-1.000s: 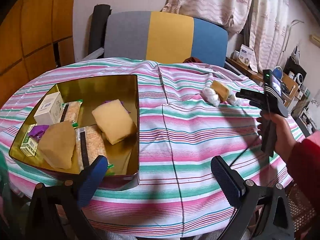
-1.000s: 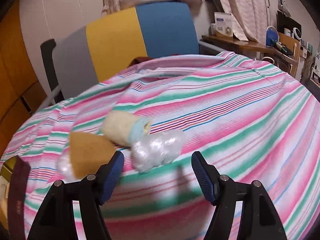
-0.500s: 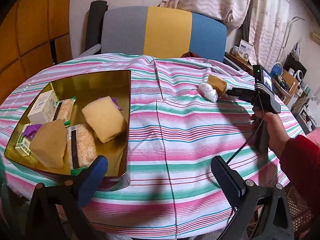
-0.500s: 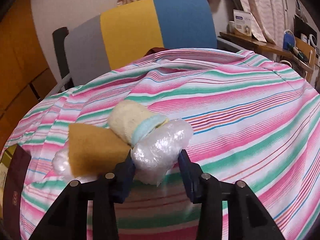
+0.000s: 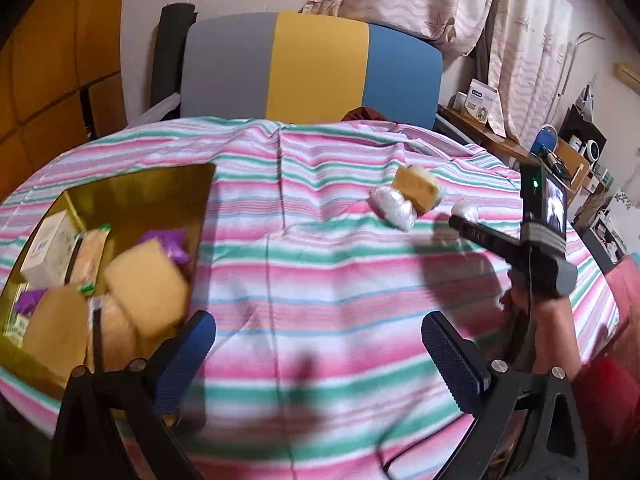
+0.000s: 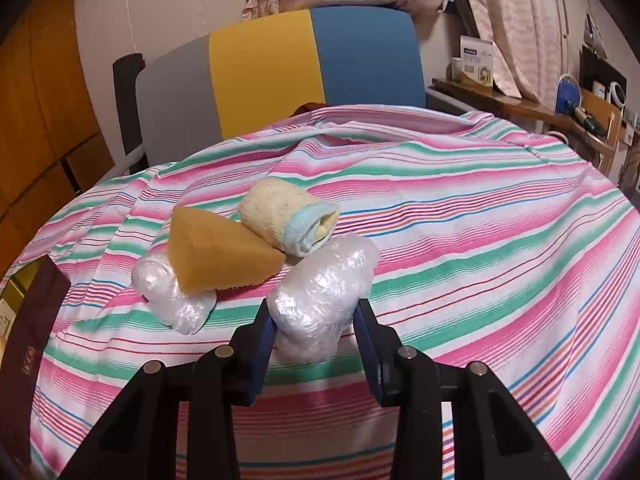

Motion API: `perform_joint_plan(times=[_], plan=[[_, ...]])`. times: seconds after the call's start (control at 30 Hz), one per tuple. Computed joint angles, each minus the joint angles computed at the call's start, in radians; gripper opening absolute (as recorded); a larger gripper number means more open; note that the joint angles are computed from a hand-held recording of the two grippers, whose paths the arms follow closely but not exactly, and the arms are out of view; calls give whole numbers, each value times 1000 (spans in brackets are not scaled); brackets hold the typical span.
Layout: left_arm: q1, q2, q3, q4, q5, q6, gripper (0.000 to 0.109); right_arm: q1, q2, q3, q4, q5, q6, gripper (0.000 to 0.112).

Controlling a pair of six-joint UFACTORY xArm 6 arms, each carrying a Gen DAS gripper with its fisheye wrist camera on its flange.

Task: Organize objects
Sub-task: 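Grasp a plastic-wrapped white ball with the right tool while the left tool grasps another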

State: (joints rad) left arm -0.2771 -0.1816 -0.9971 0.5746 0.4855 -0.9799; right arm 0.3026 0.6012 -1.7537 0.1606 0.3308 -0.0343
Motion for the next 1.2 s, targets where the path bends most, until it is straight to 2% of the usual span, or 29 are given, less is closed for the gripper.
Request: perform_joint_plan(times=[0.17,0.23,0.33,0.57,0.73,0.8,0.83,0.9,0.97,1.13,1.2], plan=[[6,131,-139,14,1,-8,103,-6,-32,68,-126,-92,129,39],[4,198,-211,69,1,-42,103,-12,-47,96,-187,-129,195,39],[-5,320,-344,50,40,27,103,-20,-59,117,-243,-162,252,39],[3,587,-628,-76,45,138,103,-32,-51,111,-280,-157,324,39],[0,738,-815,8,77,138,103,-38,-47,112,-238,-147,323,39],[-9,799,-899,31,122,200,103,-38,-44,105,-233,-135,324,39],[-8,825,-932,-17,130,254,102,-38,-42,104,-232,-134,324,39],[2,831,-925,-99,77,327,92,-38,-43,107,-218,-136,313,39],[5,824,-902,-166,20,401,88,-38,-42,106,-210,-133,306,39],[16,821,-883,-269,-12,455,86,-40,-49,117,-225,-138,322,39],[20,807,-851,-352,-46,524,70,-43,-61,136,-270,-159,366,39]])
